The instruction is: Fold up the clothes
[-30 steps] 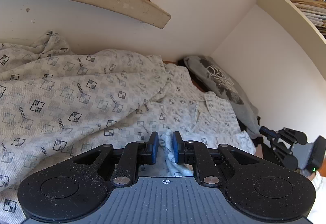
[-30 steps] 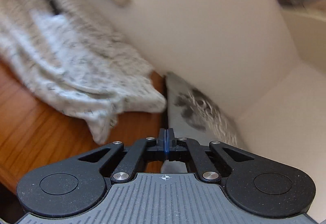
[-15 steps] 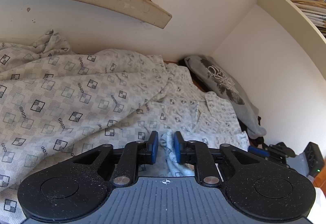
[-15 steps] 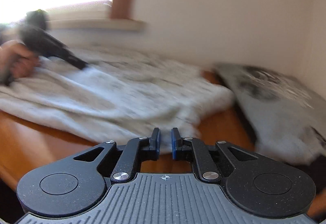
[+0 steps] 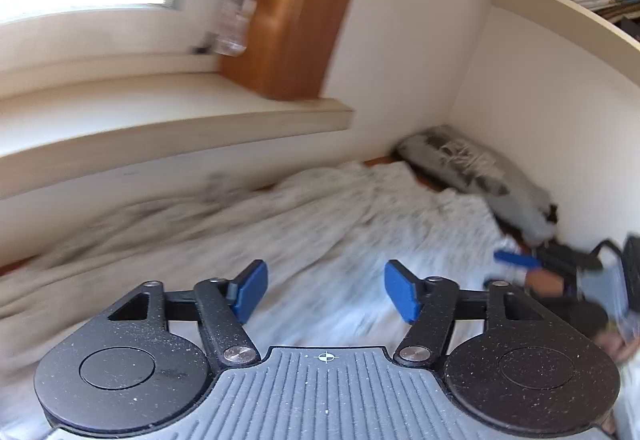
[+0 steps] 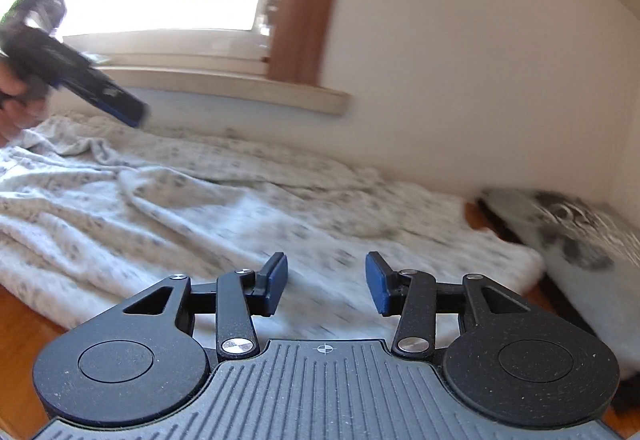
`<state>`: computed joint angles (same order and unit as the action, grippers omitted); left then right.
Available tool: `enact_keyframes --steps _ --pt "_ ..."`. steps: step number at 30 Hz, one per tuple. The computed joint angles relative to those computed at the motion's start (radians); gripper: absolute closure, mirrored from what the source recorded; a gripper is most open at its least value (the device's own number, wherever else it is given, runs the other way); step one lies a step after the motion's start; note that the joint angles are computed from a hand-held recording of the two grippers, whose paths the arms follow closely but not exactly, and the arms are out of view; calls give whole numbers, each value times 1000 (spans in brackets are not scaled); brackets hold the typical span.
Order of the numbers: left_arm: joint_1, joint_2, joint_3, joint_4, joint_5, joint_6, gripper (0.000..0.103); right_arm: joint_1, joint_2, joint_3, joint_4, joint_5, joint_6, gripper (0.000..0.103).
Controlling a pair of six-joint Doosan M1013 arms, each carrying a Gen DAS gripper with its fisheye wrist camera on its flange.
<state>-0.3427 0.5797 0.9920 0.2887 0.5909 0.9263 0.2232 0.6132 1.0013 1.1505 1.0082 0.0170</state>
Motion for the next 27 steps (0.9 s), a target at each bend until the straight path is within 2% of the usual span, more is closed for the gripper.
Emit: enact_keyframes --steps 2,4,7,9,12,13,16,20,24,25,27 --pt "-4 -69 101 75 -2 -91 31 8 -6 7 14 -6 5 54" --pt "-11 -135 200 162 7 -204 31 16 -9 10 25 -9 13 46" --pt "-28 -215 331 285 32 -369 30 25 5 -17 2 13 72 41" --pt "-37 -253 401 320 35 -435 30 30 22 -57 -58 36 153 40" --pt "-39 -292 479 325 -7 -509 39 31 55 -122 -118 84 283 33" --pt "-38 -299 495 322 -25 -522 43 31 67 -145 -134 102 327 33" --pt "-44 -305 516 386 -52 -588 44 31 99 -207 -160 160 424 33" --pt "-36 -295 506 336 -92 -524 47 30 96 -200 -160 154 439 33" --pt "-33 -266 473 357 -82 -533 50 29 89 -186 -158 146 423 33" --pt "-31 -263 473 364 -88 -549 53 30 89 -185 -158 145 422 33" --pt "-32 -258 467 392 -72 -576 73 30 90 -188 -160 144 424 33"
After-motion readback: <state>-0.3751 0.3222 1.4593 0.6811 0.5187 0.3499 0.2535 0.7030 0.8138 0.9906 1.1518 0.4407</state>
